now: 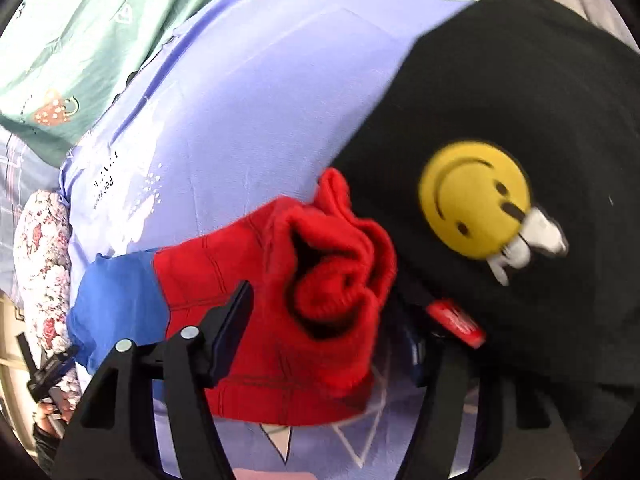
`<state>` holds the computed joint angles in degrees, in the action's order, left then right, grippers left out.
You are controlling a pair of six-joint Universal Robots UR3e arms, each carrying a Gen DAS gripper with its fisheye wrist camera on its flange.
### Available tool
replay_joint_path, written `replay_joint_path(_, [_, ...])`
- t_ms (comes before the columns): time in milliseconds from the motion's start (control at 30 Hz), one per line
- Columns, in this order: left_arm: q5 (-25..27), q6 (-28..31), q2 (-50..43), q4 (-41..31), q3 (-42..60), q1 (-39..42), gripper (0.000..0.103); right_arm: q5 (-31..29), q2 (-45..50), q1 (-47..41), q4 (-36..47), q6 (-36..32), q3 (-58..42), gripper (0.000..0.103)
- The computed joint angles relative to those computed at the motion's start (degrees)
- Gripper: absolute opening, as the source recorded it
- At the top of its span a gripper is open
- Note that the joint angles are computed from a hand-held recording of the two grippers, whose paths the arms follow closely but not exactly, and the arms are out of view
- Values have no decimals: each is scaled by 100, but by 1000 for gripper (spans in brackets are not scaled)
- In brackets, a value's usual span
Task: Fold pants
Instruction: 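Grasp the red cuff with the right tool and fold it onto the blue bundle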
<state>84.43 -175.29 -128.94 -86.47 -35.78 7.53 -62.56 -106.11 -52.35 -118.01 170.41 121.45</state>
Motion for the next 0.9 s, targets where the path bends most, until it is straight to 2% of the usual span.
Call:
replay_joint_path(33, [75,13,122,-4,-222,13,96,-52,168,-7,-90,47,-44,52])
replay_joint_path(67, [131,-34,275,235,-621,6,96,-70,251,12,-278,206,-4,49])
replay_joint_path(133, [173,-213,295,113,-699,4,96,-30,395,38,-280,258,-83,34])
replay_joint_path(200, [-96,-378,414,151,-902,29,96,116,421,-34,-101,260,-172,25])
replay_joint_path(233, [-203,-280,641,189,-1211,128,96,223,354,-134,60,217,-207,23])
replay_joint_path(367, [-271,-109,635,172,-1005,-178,96,998,-198,-575,1082,23,-563,21])
replay_joint_path(433, [-279,-7,700,168,-992,-286,96,1209,-276,-446,1376,104,-941,21])
replay_joint_path(500, [-303,-25,639,56,-770,-344,96,1391,-220,-142,1527,210,-1358,21])
replay_joint_path(633, [-447,-86,617,-90,-534,-357,96,1643,380,1052,1112,919,-2023,21])
replay_joint_path(733, [-493,-70,874,-87,-739,-290,96,1345,1256,2247,592,1687,-2765,22])
replay_joint_path(833, [-513,-96,937,-111,-774,-259,96,1020,2019,3139,495,2046,-3357,22])
replay_joint_path(900, [-548,-145,1016,-85,-895,-218,96,550,2600,3785,308,2215,-3746,22])
